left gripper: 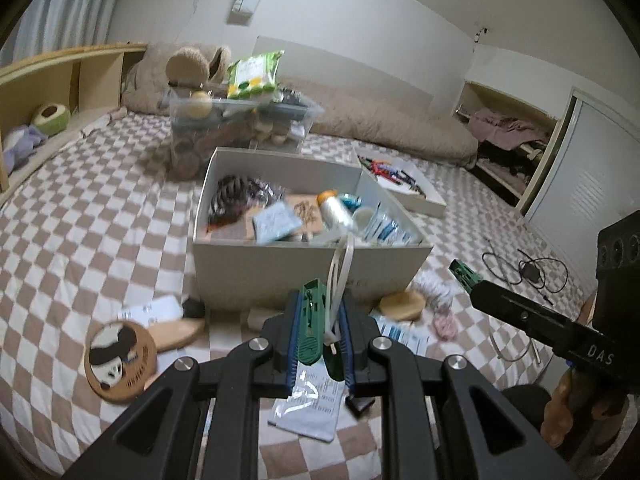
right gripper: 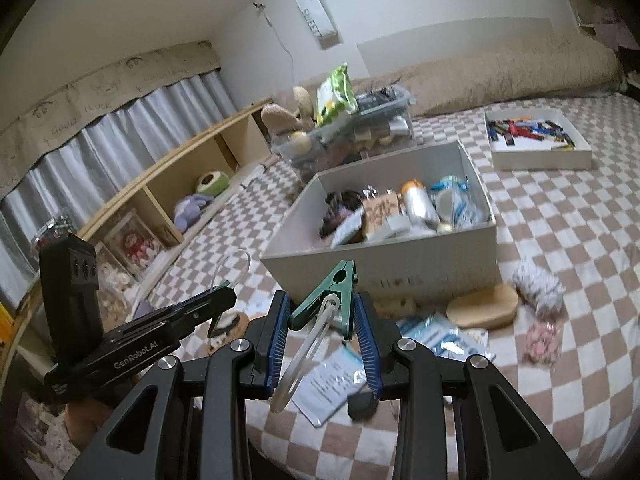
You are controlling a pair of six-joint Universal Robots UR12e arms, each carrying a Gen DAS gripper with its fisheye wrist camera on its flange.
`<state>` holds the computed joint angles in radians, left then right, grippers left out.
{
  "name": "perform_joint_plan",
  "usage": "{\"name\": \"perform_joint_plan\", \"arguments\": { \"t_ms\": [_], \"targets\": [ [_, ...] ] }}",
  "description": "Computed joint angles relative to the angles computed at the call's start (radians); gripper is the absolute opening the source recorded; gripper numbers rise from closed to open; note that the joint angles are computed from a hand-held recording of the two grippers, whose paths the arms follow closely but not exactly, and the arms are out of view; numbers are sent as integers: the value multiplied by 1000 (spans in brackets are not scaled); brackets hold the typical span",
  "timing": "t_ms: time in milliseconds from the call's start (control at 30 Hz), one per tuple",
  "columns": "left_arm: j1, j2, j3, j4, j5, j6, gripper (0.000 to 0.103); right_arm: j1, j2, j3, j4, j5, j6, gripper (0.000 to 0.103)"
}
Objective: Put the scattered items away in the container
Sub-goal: 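Lift both held clothespins and carry them over the white box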
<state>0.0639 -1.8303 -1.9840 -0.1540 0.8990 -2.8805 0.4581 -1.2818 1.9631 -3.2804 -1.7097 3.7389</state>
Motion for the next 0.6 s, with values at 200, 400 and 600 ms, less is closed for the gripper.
{"name": "perform_joint_plan", "arguments": {
  "t_ms": [200,400,600],
  "targets": [
    [-10,-9,48,9,-4,-19,18,-17,-6,-28,2,6,-20,34],
    [-23,-39,109,25,5,-40,18,-42,1,-67,9,32,-43,34],
    [-35,-80,180,24,29,-57,18,-65,28,-110,-1,46,-43,34]
  ]
}}
